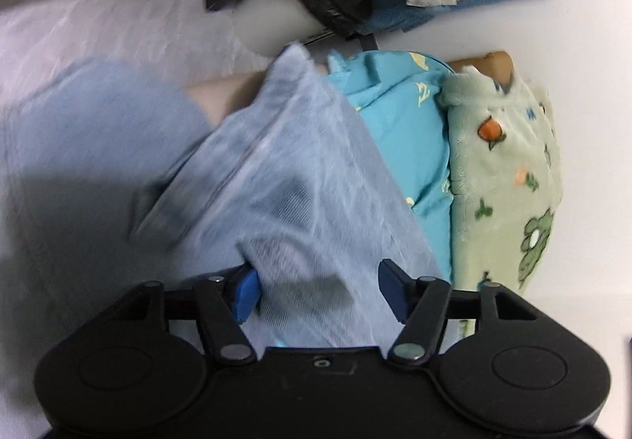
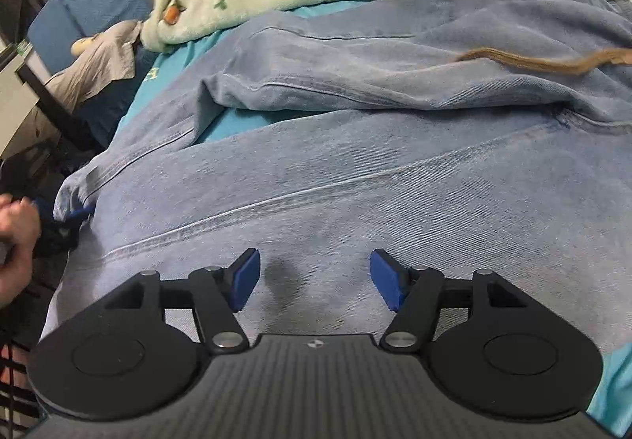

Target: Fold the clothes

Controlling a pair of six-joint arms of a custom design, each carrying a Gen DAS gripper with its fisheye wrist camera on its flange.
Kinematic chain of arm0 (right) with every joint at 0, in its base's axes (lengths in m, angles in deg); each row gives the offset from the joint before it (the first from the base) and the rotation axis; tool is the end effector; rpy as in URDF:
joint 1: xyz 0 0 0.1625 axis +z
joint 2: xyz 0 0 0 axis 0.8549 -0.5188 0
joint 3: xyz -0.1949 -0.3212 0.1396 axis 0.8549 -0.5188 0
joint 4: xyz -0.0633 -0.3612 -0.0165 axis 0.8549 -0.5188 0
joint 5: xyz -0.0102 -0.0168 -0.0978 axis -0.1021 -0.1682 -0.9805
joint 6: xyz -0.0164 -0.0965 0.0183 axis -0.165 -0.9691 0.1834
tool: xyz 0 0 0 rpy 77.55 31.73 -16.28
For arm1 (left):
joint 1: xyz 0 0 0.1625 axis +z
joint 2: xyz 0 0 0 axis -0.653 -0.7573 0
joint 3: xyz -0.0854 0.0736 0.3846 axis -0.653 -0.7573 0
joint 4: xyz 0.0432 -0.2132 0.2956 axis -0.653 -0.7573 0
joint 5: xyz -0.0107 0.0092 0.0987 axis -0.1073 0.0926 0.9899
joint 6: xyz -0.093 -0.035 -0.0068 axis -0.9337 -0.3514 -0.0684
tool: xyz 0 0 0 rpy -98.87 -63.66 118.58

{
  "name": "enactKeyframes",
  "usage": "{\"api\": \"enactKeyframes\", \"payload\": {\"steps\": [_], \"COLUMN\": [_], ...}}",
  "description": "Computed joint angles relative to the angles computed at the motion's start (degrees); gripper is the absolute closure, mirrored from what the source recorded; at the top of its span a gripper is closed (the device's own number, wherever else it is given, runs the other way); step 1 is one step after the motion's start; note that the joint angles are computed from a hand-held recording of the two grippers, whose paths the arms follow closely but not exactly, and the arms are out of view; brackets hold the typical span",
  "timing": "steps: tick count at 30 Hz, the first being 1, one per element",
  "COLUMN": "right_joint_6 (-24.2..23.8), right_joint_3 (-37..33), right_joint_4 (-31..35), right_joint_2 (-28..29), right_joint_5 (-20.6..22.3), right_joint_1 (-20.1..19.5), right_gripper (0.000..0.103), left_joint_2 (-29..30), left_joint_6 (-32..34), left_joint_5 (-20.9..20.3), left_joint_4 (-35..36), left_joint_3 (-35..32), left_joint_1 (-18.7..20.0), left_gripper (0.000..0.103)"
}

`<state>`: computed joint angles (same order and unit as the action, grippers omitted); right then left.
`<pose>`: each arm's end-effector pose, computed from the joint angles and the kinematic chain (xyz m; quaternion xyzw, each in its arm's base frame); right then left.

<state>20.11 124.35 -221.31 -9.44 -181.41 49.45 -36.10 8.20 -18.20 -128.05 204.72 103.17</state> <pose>0.1901 -0.2742 0.0240 0.1706 -0.9377 0.2510 0.1689 0.0789 -0.2832 0.2948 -0.3869 0.7908 -0.4742 0.0083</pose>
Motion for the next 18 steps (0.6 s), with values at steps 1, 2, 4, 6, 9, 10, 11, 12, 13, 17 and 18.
{"api": "enactKeyframes", "payload": {"steps": [1,2,4,6,9,10,11,12,13,17,18], "right_joint_6": [-0.6,-1.2,-2.3,-2.3,-2.0,-2.3,-2.6,-2.8,-2.9,-2.3,-2.1], "right_joint_3": [-0.1,-0.3,-0.5,-0.5,-0.3,-0.3,-0.3,-0.3,-0.3,0.1,0.1], "right_joint_4": [0.1,0.2,0.1,-0.2,-1.0,-1.0,-1.0,-1.0,-1.0,-1.4,-1.5], "right_joint_2": [0.2,0.4,0.9,1.1,1.2,1.2,1.3,1.3,1.3,1.3,1.4], "right_joint_5": [-0.1,-0.2,-0.4,-0.2,0.9,1.0,1.1,1.2,1.1,1.4,1.3], "right_joint_1": [0.2,0.3,0.6,0.4,-0.2,-0.1,0.0,0.1,0.2,-0.1,-0.1], "right_gripper": [0.034,0.032,0.031,0.031,0.031,0.031,0.031,0.031,0.031,0.031,0.031], "left_joint_2": [1.0,1.4,0.8,-0.4,-3.1,-4.4,-6.0,-7.7,-9.1,-10.4,-9.6], "left_joint_6": [1.7,2.2,1.6,1.6,2.1,2.5,3.1,3.8,5.0,8.3,8.9], "left_joint_5": [0.1,1.0,2.0,3.3,6.4,7.7,8.9,9.9,10.4,5.9,5.0], "left_joint_4": [0.5,1.5,5.2,5.7,4.1,3.3,3.0,3.7,4.4,3.4,3.1], "left_joint_3": [-0.8,-1.3,-2.1,-1.8,-0.5,-0.1,0.2,0.3,0.0,-1.7,-1.9], "left_joint_1": [0.5,0.5,0.8,0.6,-0.7,-1.5,-2.3,-3.0,-3.2,1.9,3.5], "left_gripper": [0.052,0.06,0.086,0.091,0.093,0.094,0.094,0.095,0.095,0.096,0.096]}}
